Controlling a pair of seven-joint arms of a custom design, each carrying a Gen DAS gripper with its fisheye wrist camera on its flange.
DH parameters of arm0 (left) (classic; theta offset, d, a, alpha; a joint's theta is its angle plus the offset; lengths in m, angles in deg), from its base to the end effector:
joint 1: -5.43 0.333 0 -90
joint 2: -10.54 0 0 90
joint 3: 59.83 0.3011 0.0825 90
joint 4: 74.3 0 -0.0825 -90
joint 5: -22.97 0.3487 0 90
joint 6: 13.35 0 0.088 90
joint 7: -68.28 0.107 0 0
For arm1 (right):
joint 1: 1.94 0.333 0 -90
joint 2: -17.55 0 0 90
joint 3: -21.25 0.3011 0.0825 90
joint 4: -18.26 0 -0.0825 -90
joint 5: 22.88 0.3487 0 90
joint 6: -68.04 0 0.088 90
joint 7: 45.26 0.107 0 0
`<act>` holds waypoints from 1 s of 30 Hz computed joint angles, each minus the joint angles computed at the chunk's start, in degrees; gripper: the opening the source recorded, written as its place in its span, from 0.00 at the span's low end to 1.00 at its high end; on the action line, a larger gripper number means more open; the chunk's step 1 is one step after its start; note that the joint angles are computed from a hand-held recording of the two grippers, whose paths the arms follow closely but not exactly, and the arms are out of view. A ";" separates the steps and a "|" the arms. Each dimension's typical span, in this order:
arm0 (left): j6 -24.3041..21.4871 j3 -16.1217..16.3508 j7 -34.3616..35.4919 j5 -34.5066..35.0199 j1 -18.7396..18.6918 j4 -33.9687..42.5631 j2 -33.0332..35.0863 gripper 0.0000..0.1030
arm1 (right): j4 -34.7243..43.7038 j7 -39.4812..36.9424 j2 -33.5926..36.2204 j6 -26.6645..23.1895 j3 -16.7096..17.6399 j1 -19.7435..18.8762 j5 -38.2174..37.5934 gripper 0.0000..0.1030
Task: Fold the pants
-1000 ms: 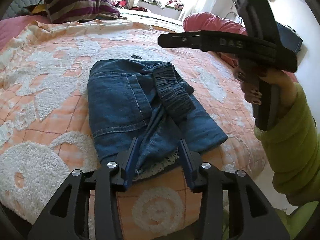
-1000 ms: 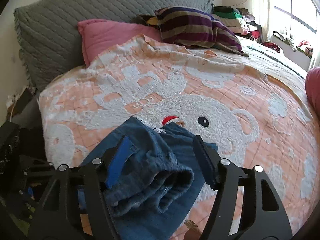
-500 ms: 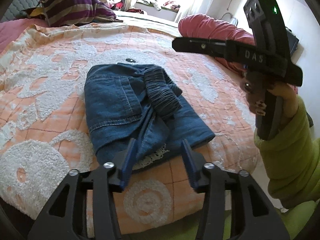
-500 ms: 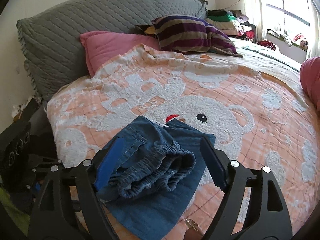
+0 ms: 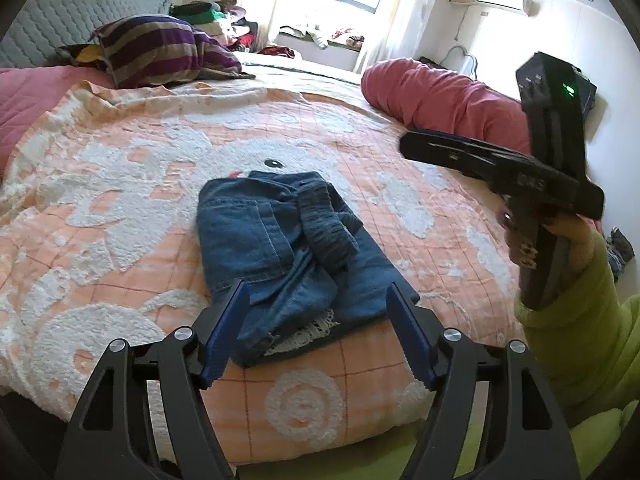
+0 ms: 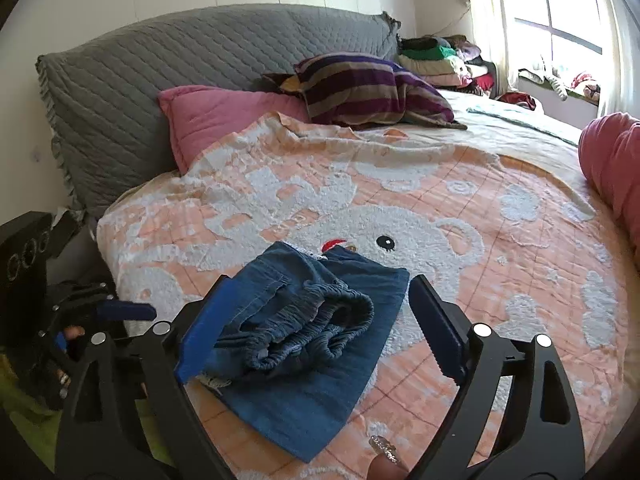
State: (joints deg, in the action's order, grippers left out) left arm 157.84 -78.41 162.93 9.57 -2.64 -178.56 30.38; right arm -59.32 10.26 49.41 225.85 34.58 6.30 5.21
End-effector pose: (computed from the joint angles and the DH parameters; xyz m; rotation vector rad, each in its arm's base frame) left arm 0.5991 -0.2538 0.4594 -1.6045 2.0965 -1.1367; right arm 0.6918 0.2039 0.5022 -1.9263 1.1259 -0.4266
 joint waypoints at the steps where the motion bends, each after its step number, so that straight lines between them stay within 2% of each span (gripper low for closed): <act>1: 0.27 0.38 -0.41 0.24 -0.24 -0.17 -0.14 0.81 | -0.53 -0.38 -0.39 0.41 0.06 -0.13 0.02 0.82; 4: 0.88 1.10 -1.46 0.96 -0.59 -0.48 -0.43 0.82 | -2.84 -1.25 -1.94 2.25 0.09 -0.11 -0.20 0.82; 6: 1.28 2.93 -3.61 2.54 -1.76 -0.73 -0.69 0.89 | -4.23 -2.23 -2.89 2.76 0.57 -0.50 0.17 0.83; 10: 1.14 5.55 -8.32 4.58 -2.44 -0.53 -0.66 0.93 | -8.10 -5.81 -5.26 3.84 1.34 -1.16 0.94 0.84; 12: 0.19 8.00 -12.64 6.08 -3.03 0.62 -0.01 0.93 | -10.60 -9.14 -6.61 3.87 2.53 -2.13 2.50 0.84; 16: -2.15 8.32 -16.27 6.85 -0.94 5.04 3.03 0.92 | -14.11 -17.60 -7.97 0.73 5.06 -3.88 7.67 0.81; 17: -3.57 7.37 -16.02 6.30 0.15 7.01 4.26 0.90 | -14.23 -19.07 -7.92 -0.27 4.97 -3.68 8.55 0.75; 19: -6.97 4.68 -13.76 4.75 2.23 12.24 7.65 0.66 | -13.70 -20.80 -7.16 -2.73 3.95 -2.16 8.40 0.67; 21: -10.67 4.18 -12.65 4.94 2.01 17.53 10.95 0.58 | -12.70 -21.69 -6.12 -4.47 2.67 -0.13 6.80 0.59; 22: -12.98 3.63 -11.79 4.76 1.94 21.19 13.33 0.49 | -12.45 -22.45 -5.85 -4.97 2.43 0.51 6.35 0.57; 23: -15.15 3.00 -10.96 4.29 1.92 24.65 15.58 0.46 | -11.67 -23.55 -5.13 -5.38 2.16 1.38 5.28 0.54; 25: -17.71 3.23 -10.57 4.25 0.94 29.07 18.53 0.44 | -10.70 -23.93 -4.23 -5.49 1.04 3.36 2.43 0.50; 27: -21.15 3.91 -10.51 4.95 -0.36 34.32 21.89 0.44 | -9.16 -23.94 -2.63 -5.00 -0.74 5.98 -2.50 0.37; 29: -24.63 5.11 -11.48 5.92 -1.72 39.33 25.16 0.44 | -7.78 -23.19 -1.17 -4.89 -1.92 7.55 -6.60 0.31; 30: -25.66 5.18 -11.69 5.90 -1.87 40.82 26.25 0.44 | -7.11 -23.45 -0.24 -4.05 -2.08 8.11 -8.30 0.31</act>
